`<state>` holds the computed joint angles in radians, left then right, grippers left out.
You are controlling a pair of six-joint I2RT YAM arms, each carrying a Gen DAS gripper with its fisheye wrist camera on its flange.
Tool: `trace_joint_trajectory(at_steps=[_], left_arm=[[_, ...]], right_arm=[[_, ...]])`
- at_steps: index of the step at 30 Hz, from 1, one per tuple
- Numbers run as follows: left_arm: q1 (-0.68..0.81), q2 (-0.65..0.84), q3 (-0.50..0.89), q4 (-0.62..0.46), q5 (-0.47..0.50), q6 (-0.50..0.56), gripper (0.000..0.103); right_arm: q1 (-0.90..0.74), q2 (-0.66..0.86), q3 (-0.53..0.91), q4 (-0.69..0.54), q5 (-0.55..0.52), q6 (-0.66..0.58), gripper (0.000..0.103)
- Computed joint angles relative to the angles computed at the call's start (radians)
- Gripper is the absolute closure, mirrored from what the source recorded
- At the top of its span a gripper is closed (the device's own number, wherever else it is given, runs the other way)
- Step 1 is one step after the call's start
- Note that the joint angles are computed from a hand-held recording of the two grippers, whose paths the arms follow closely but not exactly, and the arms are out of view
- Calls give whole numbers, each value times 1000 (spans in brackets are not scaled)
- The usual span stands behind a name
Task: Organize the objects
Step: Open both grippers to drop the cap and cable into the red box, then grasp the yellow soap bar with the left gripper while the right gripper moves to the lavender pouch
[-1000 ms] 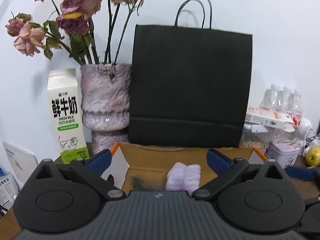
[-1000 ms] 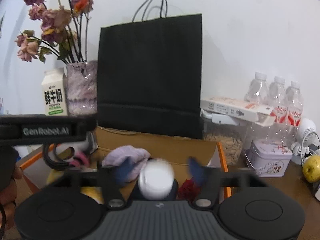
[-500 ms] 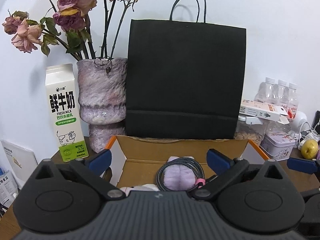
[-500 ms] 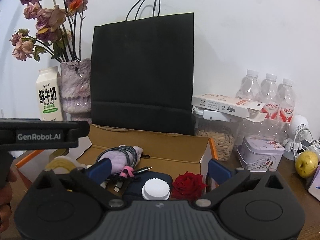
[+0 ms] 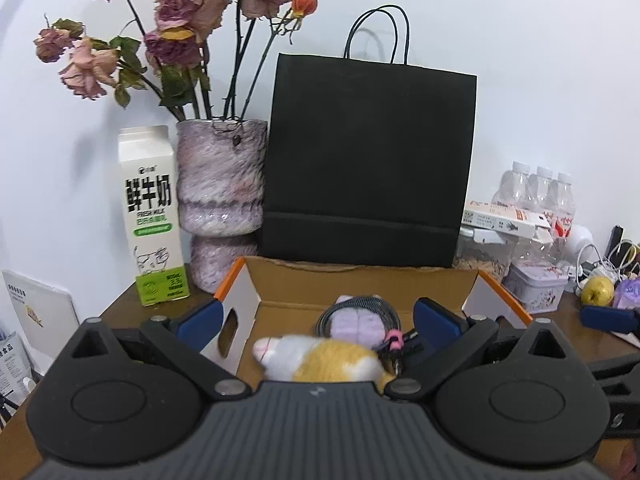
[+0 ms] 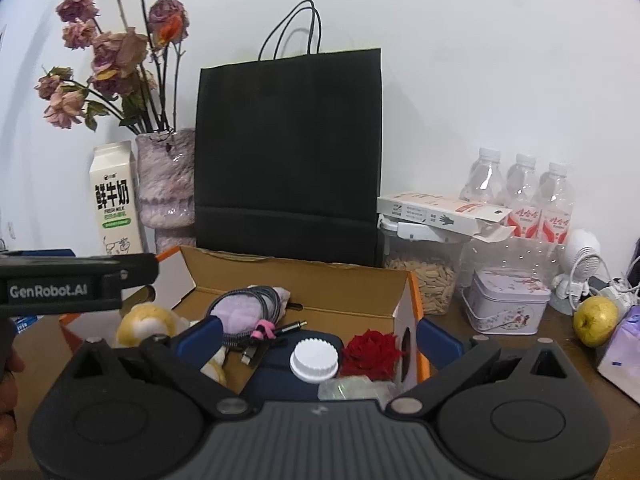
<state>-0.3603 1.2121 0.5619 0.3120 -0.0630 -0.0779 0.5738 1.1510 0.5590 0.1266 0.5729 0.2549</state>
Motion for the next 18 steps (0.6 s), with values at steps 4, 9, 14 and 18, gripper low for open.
trace_joint_trajectory(at_steps=[4, 9, 14, 18], left_arm=[[20, -85, -62, -26, 18, 9, 0], [38, -186, -127, -77, 40, 20, 0], [50, -297, -188, -138, 57, 38, 0], [73, -389, -229, -206, 81, 43, 0]], right_arm=[[52, -71, -37, -52, 50, 19, 0], [126, -154, -89, -133, 115, 69, 0], [228, -222, -120, -242, 199, 150, 0], [325, -257, -129, -337, 273, 232, 0]])
